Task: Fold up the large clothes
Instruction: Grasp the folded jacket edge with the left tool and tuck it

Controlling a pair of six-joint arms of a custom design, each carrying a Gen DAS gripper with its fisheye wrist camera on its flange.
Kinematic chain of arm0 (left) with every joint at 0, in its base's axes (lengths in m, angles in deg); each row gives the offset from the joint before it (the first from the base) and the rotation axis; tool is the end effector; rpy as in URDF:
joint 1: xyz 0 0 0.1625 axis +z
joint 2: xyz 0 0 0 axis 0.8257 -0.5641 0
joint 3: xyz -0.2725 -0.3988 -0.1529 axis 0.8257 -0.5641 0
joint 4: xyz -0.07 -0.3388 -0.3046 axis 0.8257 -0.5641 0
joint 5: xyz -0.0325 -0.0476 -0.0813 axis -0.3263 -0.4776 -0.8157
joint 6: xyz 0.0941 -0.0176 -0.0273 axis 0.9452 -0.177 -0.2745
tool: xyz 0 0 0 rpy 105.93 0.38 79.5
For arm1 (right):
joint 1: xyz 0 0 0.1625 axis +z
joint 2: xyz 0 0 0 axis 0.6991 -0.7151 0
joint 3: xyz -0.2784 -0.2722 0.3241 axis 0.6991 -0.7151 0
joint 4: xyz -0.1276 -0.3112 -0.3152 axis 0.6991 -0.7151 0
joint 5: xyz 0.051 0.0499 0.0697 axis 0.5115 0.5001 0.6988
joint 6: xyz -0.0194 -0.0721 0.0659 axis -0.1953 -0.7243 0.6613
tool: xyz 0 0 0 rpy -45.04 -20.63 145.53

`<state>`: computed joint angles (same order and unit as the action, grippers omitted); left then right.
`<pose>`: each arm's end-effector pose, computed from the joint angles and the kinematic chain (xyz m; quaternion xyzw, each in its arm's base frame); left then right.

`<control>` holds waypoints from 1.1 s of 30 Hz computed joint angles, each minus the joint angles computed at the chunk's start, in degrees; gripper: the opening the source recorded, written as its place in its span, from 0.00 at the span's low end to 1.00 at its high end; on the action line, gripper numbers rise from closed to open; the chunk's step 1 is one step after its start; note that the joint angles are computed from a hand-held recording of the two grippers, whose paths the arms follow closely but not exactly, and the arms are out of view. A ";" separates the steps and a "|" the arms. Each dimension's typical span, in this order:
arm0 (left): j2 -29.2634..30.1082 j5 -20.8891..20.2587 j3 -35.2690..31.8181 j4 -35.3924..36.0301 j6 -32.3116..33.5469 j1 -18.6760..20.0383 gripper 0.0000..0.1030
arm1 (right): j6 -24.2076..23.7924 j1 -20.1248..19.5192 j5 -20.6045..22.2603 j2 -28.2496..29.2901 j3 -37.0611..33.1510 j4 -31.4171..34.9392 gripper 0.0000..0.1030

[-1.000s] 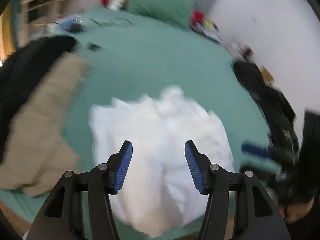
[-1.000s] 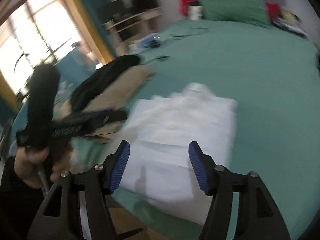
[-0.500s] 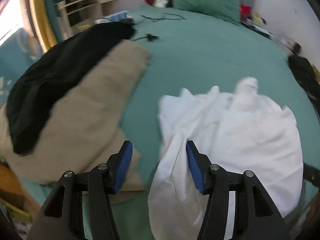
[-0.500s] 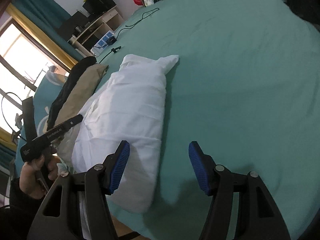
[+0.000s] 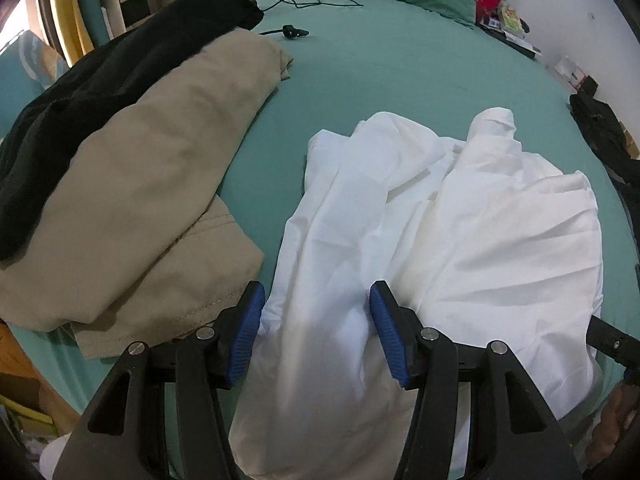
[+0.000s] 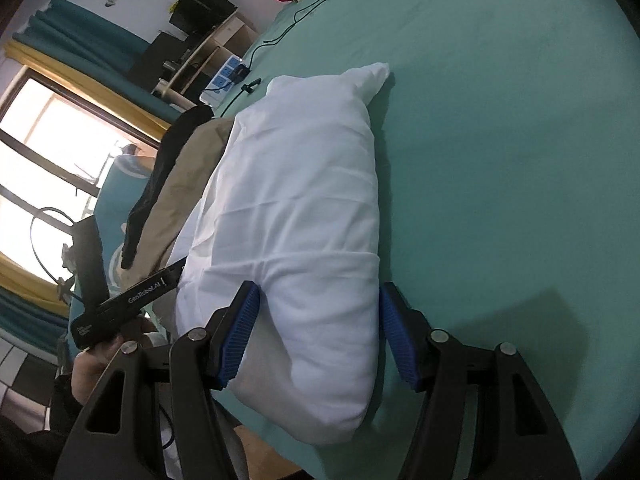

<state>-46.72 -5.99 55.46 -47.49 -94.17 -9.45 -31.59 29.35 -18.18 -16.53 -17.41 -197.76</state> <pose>-0.3926 -0.7210 -0.0216 -0.0793 0.8745 -0.2970 0.3751 -0.0965 -0.8313 0.4092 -0.1924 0.9785 -0.0740 0.0034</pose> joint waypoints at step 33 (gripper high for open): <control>6.66 -4.20 -6.96 -7.78 11.24 -3.71 0.31 | -13.18 0.07 -17.15 -8.22 8.01 -22.51 0.17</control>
<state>-40.06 -10.18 48.50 -55.27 -82.93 -13.16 -44.77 29.42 -35.33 -24.75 -9.40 -220.27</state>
